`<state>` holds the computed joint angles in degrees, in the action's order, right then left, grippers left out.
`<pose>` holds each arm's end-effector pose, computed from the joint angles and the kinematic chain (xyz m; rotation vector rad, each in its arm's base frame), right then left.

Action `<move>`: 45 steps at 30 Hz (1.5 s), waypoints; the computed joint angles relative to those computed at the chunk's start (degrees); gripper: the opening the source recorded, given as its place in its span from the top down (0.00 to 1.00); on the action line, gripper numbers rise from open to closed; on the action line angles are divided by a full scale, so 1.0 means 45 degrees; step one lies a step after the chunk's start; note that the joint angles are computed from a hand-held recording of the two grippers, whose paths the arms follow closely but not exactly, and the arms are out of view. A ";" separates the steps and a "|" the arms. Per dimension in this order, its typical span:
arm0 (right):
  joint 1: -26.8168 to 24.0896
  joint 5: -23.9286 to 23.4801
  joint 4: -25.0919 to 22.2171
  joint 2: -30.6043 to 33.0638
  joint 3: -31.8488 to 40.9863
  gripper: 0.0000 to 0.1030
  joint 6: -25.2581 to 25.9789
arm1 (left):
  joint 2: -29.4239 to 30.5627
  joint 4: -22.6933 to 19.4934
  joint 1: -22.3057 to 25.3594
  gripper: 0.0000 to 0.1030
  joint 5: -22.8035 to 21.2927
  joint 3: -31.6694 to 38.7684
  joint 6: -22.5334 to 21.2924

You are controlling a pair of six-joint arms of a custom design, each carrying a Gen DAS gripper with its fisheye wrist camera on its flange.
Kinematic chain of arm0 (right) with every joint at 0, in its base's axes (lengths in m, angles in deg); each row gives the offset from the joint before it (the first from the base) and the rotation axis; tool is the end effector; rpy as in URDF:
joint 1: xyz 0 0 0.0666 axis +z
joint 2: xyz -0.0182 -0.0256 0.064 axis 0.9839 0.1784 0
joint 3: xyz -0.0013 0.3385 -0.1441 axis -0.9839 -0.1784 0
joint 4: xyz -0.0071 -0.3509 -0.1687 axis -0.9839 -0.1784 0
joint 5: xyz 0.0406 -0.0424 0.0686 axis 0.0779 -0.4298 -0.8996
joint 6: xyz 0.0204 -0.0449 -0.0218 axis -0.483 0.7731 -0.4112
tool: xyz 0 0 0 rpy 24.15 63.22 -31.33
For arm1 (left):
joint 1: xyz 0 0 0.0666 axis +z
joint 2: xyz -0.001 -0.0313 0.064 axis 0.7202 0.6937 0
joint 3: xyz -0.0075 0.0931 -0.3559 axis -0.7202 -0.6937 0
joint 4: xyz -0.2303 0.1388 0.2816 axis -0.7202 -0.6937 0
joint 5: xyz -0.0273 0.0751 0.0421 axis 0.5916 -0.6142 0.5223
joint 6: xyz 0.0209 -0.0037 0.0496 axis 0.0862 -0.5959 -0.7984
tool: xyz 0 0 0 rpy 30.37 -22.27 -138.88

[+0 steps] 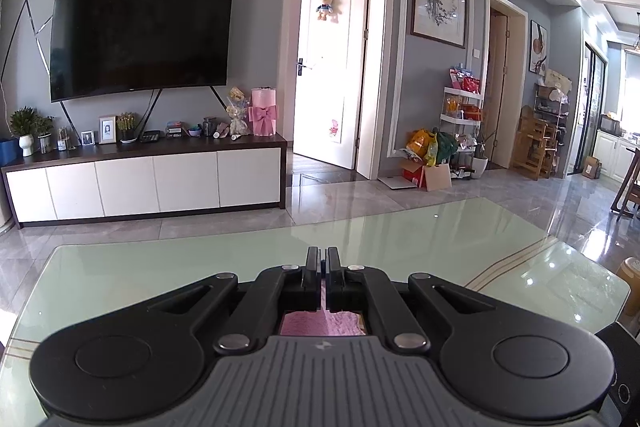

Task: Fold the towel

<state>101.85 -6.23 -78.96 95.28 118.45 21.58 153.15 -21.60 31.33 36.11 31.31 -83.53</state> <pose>0.3496 0.1584 0.4030 -0.6858 1.9960 0.6994 0.3864 -0.1120 0.5121 0.4738 1.9026 -0.4033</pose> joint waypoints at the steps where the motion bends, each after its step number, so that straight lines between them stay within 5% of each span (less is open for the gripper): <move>1: -0.0038 0.0021 0.0106 -0.0025 -0.0039 0.97 -0.0093 | 0.0015 0.0011 0.0001 0.98 0.0001 0.0002 0.0018; 12: -0.1141 0.2393 -0.0874 0.0357 0.1654 0.98 0.0285 | 0.0554 -0.0258 0.0334 0.98 -0.0448 0.0402 -0.0184; 20: -0.1995 0.4166 -0.1361 0.3087 0.5529 0.98 0.0614 | 0.3096 -0.0944 0.0572 0.98 -0.1104 0.2858 -0.0963; 24: -0.2143 0.4385 -0.0995 0.3336 0.5998 0.98 0.0644 | 0.3851 -0.0741 0.0603 0.98 -0.1135 0.3598 -0.0959; 31: -0.1727 0.4389 -0.1128 0.1949 0.3450 0.98 0.1440 | 0.2670 -0.0144 0.0502 0.98 -0.0853 0.1251 -0.0967; 39: -0.0644 0.4745 -0.2138 0.0773 -0.0134 0.98 0.0457 | 0.1303 -0.1355 0.0213 0.98 -0.1252 -0.2352 -0.1428; 45: -0.0366 0.4896 -0.2471 0.0271 -0.0626 0.98 -0.0173 | 0.0424 -0.2094 -0.0075 0.98 -0.1578 -0.3545 -0.2709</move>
<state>100.20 15.80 -90.08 96.49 115.63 20.80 155.06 -31.03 31.00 29.01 15.35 -95.72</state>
